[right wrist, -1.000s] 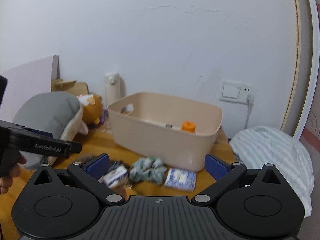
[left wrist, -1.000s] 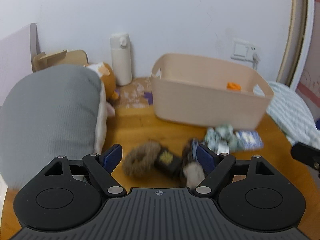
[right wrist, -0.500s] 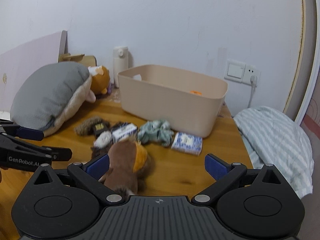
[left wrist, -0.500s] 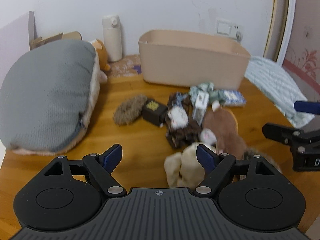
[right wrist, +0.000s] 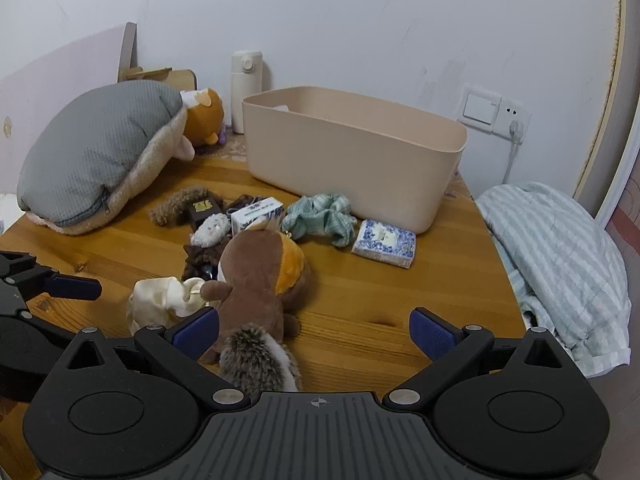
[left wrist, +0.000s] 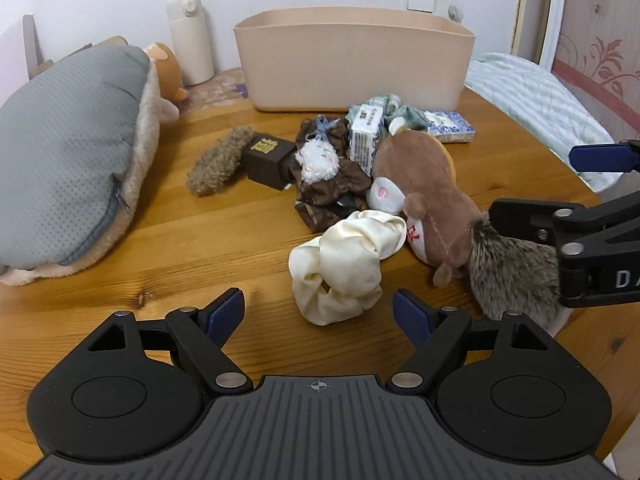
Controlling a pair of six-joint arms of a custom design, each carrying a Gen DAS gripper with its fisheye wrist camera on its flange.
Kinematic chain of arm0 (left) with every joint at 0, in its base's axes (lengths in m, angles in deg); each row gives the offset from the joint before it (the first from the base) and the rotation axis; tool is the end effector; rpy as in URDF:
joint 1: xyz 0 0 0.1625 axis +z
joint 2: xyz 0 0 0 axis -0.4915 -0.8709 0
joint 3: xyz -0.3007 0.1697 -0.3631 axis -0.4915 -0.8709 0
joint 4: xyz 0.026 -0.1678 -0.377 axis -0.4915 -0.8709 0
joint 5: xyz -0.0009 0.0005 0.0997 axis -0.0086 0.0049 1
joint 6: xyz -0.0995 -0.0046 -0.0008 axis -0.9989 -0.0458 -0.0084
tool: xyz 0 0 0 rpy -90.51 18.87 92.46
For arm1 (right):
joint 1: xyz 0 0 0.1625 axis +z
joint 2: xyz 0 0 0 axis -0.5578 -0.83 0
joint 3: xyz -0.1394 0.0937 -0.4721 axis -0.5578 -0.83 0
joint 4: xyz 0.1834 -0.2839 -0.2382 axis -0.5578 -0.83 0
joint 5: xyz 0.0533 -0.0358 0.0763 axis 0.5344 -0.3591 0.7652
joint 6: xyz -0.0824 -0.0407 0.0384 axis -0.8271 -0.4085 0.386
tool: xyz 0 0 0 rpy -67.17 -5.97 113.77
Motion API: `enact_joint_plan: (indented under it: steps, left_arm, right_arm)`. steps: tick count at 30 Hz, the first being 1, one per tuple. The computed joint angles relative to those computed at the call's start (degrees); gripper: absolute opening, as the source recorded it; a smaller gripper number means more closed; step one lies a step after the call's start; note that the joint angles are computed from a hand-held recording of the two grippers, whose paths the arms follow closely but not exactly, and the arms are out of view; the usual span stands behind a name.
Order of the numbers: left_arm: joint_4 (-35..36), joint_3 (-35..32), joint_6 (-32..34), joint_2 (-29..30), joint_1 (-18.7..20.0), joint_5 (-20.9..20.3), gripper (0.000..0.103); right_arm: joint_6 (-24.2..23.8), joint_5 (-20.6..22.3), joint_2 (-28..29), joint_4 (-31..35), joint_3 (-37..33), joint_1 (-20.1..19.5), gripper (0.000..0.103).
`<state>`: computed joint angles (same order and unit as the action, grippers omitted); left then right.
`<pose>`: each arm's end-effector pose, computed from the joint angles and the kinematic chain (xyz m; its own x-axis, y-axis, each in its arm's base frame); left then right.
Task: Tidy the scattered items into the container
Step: 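Move both tools back toward the remaining items on the table, then grasp the cream scrunchie with the left tool while the right tool grasps the brown squirrel plush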
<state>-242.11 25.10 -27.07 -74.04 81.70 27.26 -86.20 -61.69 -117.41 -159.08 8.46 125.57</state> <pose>-0.2984 -0.7434 0.0550 -0.6660 -0.0360 -0.7451 0.4802 0.7437 -0.4652 0.1420 -0.8034 0.2966 -0.4951 -0.6395 0.5881 -0.8590 0.4620 -0.2208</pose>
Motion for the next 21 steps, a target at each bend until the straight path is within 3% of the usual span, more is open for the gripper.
enact_joint_plan:
  steps: [21]
  left_arm:
    - [-1.5, -5.4, 4.6, 3.1, 2.2, -1.4, 0.083]
  right_arm:
    - [2.2, -3.5, 5.4, 6.3, -6.2, 0.9, 0.102]
